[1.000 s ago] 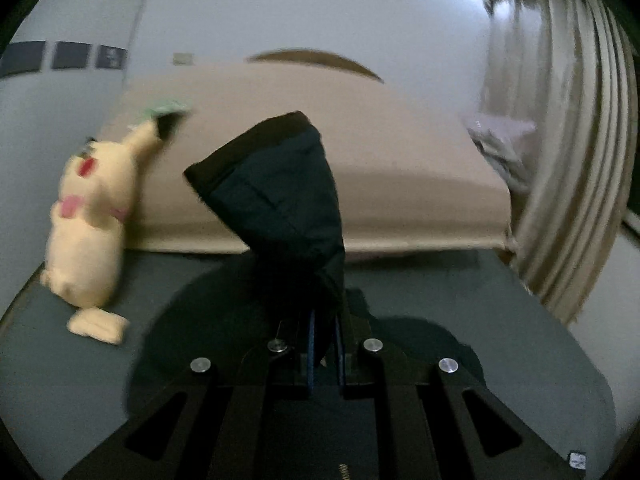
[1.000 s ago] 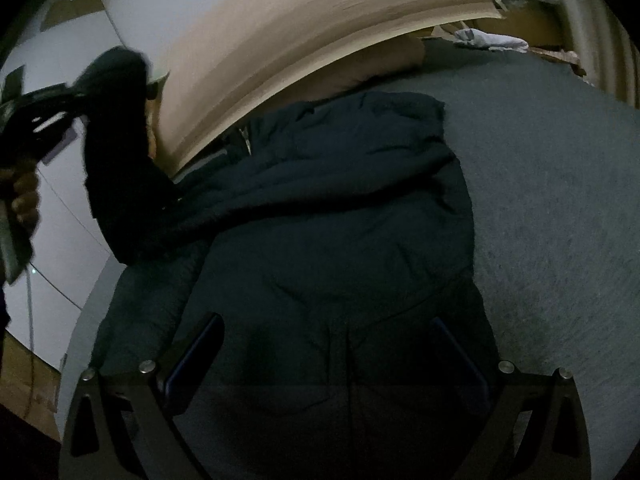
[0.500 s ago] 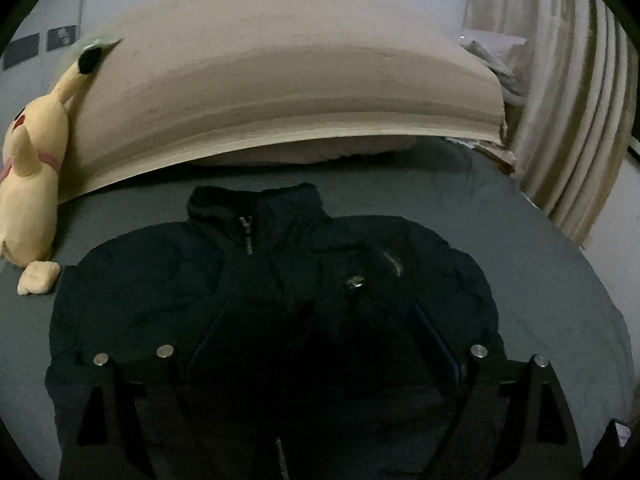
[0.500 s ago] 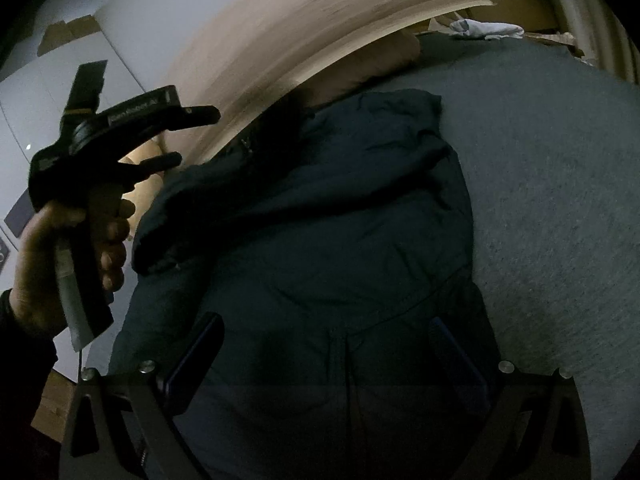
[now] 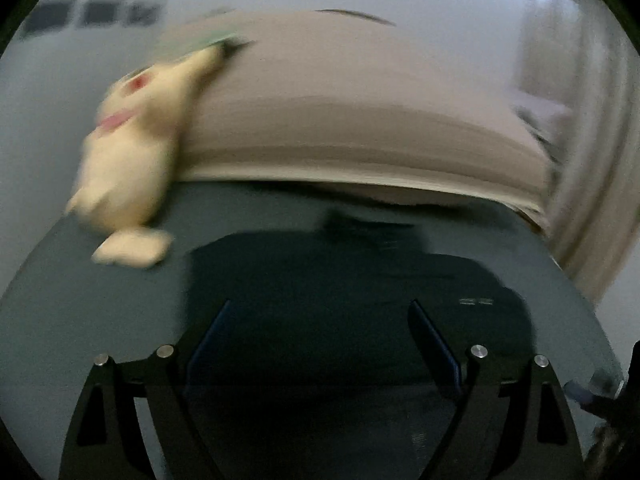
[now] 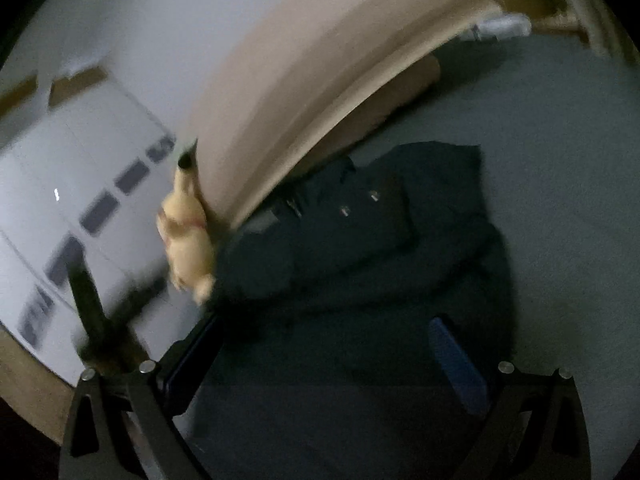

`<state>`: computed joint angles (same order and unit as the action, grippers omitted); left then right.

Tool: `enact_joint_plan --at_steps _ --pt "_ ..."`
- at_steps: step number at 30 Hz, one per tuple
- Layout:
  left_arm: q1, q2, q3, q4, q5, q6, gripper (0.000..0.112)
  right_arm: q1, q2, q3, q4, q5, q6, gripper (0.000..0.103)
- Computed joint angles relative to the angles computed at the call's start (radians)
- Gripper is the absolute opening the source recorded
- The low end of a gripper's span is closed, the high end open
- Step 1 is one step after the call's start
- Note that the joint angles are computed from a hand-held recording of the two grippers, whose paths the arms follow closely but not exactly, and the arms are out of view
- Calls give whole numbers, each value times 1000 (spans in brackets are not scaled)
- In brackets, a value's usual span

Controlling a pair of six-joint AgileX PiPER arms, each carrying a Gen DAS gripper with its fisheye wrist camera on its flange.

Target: Fold large clothes

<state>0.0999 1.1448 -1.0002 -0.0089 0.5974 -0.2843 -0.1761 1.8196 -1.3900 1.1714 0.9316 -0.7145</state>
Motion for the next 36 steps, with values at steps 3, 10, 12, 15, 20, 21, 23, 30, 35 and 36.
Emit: enact_joint_plan --at_steps 3,10,12,15,20,21,23,30,35,36 --pt "272 -60 99 -259 27 253 88 19 233 -275 -11 78 271 103" --pt "724 -96 224 -648 146 784 88 107 506 -625 -148 51 611 89" --pt "788 -67 220 -693 169 851 88 131 540 -716 -272 61 719 25" --pt "821 -55 219 -727 182 892 88 178 551 -855 -491 98 810 9" --pt "731 -70 192 -691 135 817 88 269 268 -632 -680 -117 658 9" --pt "676 -65 190 -665 96 779 88 276 250 -601 -692 -145 651 9" --pt "535 -56 165 -530 22 611 88 295 245 -559 -786 -178 683 9" --pt "74 75 74 158 -97 -29 88 275 362 -490 -797 -188 692 9" --pt "-67 279 37 452 -12 -295 90 262 390 -492 -778 -196 653 9" --pt "-61 290 59 452 -39 -299 91 260 397 -497 -773 -193 648 9"
